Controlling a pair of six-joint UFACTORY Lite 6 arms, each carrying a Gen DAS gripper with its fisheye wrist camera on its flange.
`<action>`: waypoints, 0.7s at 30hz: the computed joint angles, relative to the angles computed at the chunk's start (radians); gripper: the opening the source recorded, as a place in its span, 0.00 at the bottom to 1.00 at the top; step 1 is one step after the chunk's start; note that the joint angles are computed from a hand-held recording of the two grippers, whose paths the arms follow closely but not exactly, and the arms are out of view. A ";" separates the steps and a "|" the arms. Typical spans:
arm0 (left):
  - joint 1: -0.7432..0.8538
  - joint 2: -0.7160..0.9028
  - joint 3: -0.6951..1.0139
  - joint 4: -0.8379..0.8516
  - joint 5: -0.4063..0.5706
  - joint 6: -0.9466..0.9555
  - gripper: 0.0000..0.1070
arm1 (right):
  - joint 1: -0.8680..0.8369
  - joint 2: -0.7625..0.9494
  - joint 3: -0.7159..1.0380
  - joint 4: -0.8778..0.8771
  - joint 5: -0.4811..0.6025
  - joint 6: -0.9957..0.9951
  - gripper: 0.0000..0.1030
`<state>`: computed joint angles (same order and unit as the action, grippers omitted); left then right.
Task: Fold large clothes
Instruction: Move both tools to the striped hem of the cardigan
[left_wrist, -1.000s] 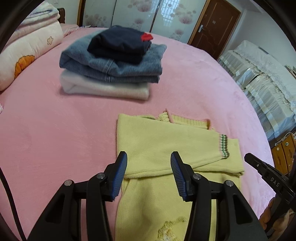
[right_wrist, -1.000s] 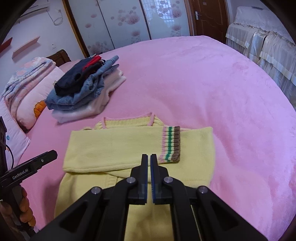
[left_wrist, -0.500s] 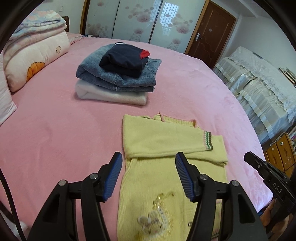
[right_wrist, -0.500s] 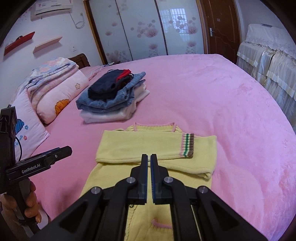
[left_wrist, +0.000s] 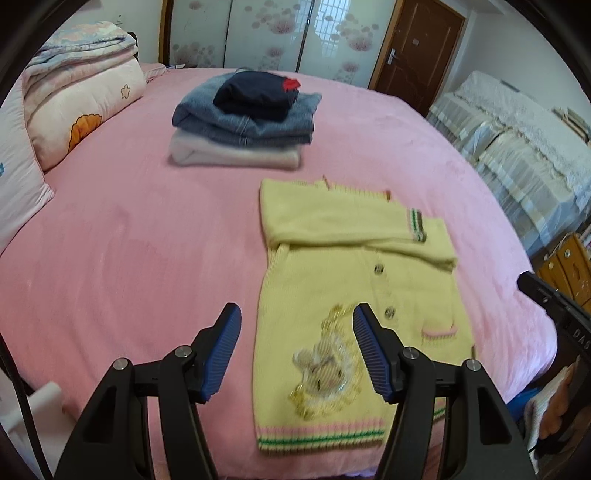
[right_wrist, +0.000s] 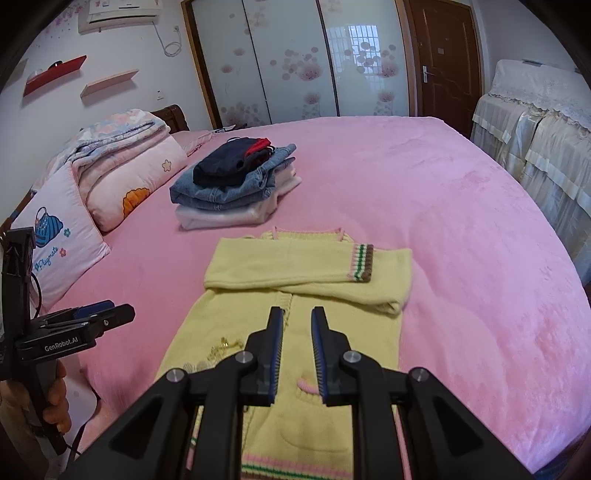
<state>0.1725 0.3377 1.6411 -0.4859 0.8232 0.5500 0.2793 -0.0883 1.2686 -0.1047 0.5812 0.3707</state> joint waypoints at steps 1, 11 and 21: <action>0.003 -0.013 -0.029 0.002 -0.006 0.006 0.58 | 0.002 -0.031 -0.040 -0.010 0.004 0.013 0.15; 0.062 -0.064 -0.217 -0.011 -0.013 0.086 0.58 | -0.066 -0.260 -0.348 0.055 0.062 -0.077 0.15; 0.110 0.023 -0.293 -0.063 0.051 0.186 0.58 | -0.275 -0.384 -0.596 0.297 0.099 -0.395 0.38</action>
